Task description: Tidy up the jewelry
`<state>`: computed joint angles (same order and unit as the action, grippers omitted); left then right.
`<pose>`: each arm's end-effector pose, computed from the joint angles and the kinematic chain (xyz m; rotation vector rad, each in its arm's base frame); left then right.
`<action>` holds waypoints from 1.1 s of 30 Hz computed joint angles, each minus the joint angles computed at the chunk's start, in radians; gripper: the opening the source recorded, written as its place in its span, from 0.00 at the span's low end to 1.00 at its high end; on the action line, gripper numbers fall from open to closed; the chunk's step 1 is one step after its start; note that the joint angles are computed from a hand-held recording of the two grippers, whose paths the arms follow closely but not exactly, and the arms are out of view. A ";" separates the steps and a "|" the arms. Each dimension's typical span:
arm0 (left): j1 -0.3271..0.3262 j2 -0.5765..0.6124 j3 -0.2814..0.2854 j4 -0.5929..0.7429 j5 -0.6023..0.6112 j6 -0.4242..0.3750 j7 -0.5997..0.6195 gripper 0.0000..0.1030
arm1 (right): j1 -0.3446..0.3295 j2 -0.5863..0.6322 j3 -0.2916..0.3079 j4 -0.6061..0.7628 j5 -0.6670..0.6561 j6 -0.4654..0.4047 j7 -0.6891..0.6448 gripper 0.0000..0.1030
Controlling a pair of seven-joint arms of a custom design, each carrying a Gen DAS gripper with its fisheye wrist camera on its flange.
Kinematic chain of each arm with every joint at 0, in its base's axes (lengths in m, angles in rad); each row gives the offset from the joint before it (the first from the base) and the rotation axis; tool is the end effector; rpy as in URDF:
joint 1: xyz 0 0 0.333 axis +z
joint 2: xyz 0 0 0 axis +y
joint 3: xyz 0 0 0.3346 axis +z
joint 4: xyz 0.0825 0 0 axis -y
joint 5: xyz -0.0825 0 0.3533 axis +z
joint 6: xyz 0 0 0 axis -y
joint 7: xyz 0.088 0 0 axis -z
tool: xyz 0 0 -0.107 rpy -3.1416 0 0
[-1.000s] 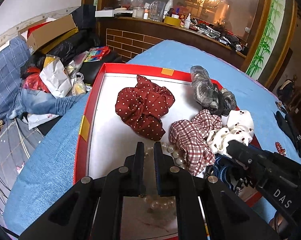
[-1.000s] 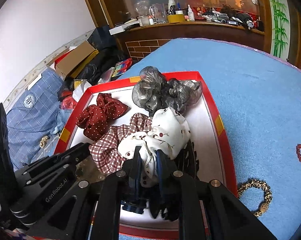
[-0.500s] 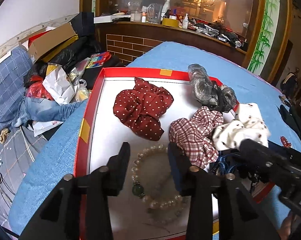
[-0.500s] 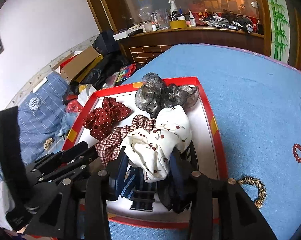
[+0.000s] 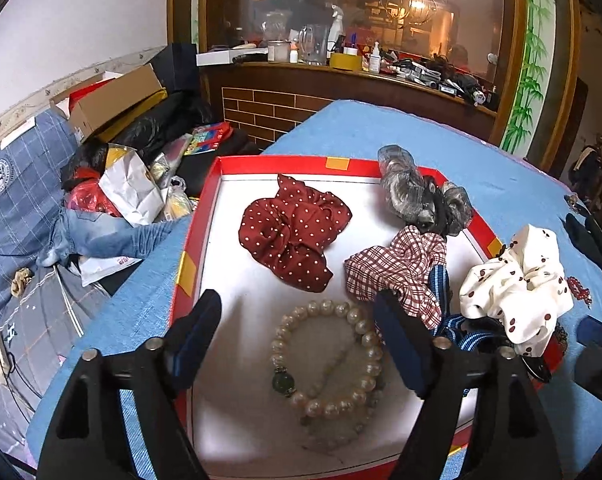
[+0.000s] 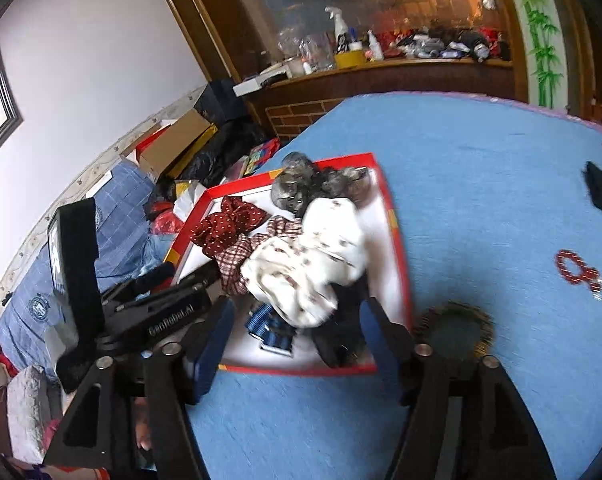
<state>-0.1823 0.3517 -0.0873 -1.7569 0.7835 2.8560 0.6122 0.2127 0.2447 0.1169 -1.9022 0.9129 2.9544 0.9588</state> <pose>0.6354 -0.2071 0.4782 -1.7621 1.7052 -0.8029 0.6114 0.1467 0.4818 -1.6721 1.5276 -0.3126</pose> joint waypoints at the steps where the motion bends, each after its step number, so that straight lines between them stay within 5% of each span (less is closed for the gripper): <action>1: -0.010 -0.007 0.009 -0.005 0.016 -0.004 -0.017 0.80 | -0.005 -0.017 0.007 -0.022 0.019 0.016 -0.024 0.74; 6: -0.041 -0.045 0.017 -0.039 0.093 -0.037 -0.097 0.88 | -0.014 -0.082 0.023 -0.112 0.116 0.110 -0.150 0.83; 10: -0.052 -0.076 0.001 -0.071 0.130 -0.063 -0.126 0.89 | -0.016 -0.114 0.016 -0.142 0.196 0.101 -0.220 0.88; 17: -0.089 -0.176 -0.002 -0.163 0.401 -0.081 -0.385 0.99 | 0.002 -0.159 -0.020 -0.201 0.213 0.121 -0.214 0.90; 25: -0.090 -0.252 -0.081 -0.228 0.531 -0.234 -0.499 1.00 | 0.016 -0.222 -0.045 -0.299 0.214 0.153 -0.220 0.92; 33: -0.059 -0.281 -0.098 -0.263 0.550 -0.145 -0.485 1.00 | 0.042 -0.260 -0.054 -0.399 0.150 0.240 -0.190 0.92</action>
<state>-0.2410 0.0704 -0.1851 -2.0197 1.3336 2.7110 0.1276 0.2545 -0.0152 0.0628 -2.3011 1.0630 3.1940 0.7692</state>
